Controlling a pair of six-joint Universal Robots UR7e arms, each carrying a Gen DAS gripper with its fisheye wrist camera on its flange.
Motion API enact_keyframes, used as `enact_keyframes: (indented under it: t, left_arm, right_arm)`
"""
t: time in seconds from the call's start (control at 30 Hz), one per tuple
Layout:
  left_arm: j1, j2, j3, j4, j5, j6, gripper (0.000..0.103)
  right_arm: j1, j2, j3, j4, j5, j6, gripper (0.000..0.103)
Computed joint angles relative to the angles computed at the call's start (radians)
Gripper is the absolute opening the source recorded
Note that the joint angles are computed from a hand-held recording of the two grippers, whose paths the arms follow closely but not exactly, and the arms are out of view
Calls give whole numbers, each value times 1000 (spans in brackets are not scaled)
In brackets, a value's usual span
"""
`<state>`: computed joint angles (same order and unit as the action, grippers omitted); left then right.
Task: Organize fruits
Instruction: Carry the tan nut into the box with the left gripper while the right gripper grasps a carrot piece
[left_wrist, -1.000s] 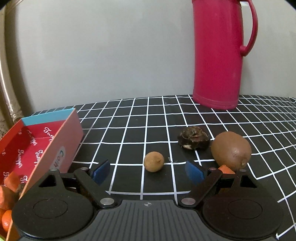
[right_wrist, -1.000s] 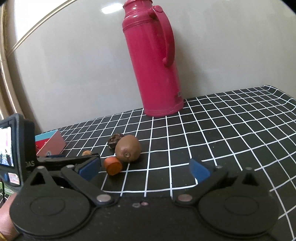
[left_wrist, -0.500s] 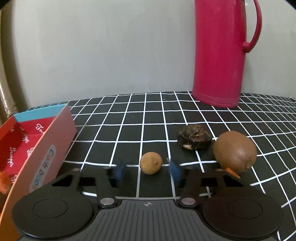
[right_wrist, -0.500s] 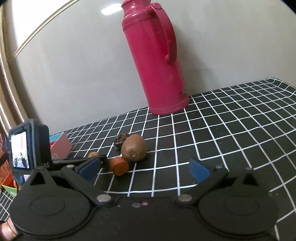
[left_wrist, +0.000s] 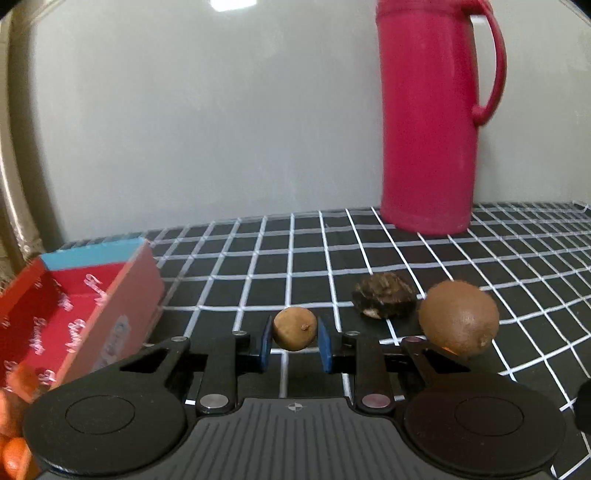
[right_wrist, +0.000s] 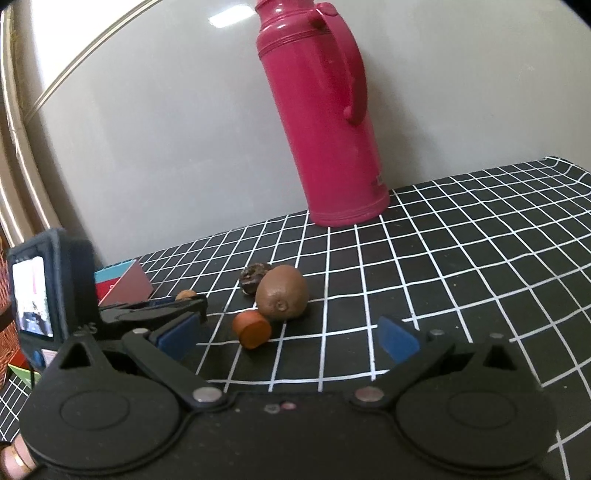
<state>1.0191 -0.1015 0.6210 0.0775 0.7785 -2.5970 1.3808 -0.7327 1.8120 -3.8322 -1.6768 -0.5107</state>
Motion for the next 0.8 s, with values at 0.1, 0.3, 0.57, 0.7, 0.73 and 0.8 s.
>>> enact_keyframes:
  t: [0.1, 0.3, 0.57, 0.7, 0.73, 0.8]
  left_arm:
    - [2, -60, 93, -70, -4, 10, 26]
    - [17, -214, 299, -229, -18, 17, 26]
    - [74, -324, 367, -270, -120, -27, 26]
    - [107, -326, 320, -187, -158, -111, 26]
    - [113, -330, 321, -182, -165, -117, 26]
    - [124, -329, 309, -164, -174, -126, 26]
  right_arm:
    - [6, 7, -9, 5, 0, -3, 103]
    - [22, 27, -27, 18, 2, -16, 103]
    - [54, 79, -78, 48, -27, -47, 103]
    - [70, 114, -123, 64, -62, -53, 103]
    - [72, 121, -130, 69, -63, -53, 103]
    - [80, 138, -150, 77, -77, -55, 103]
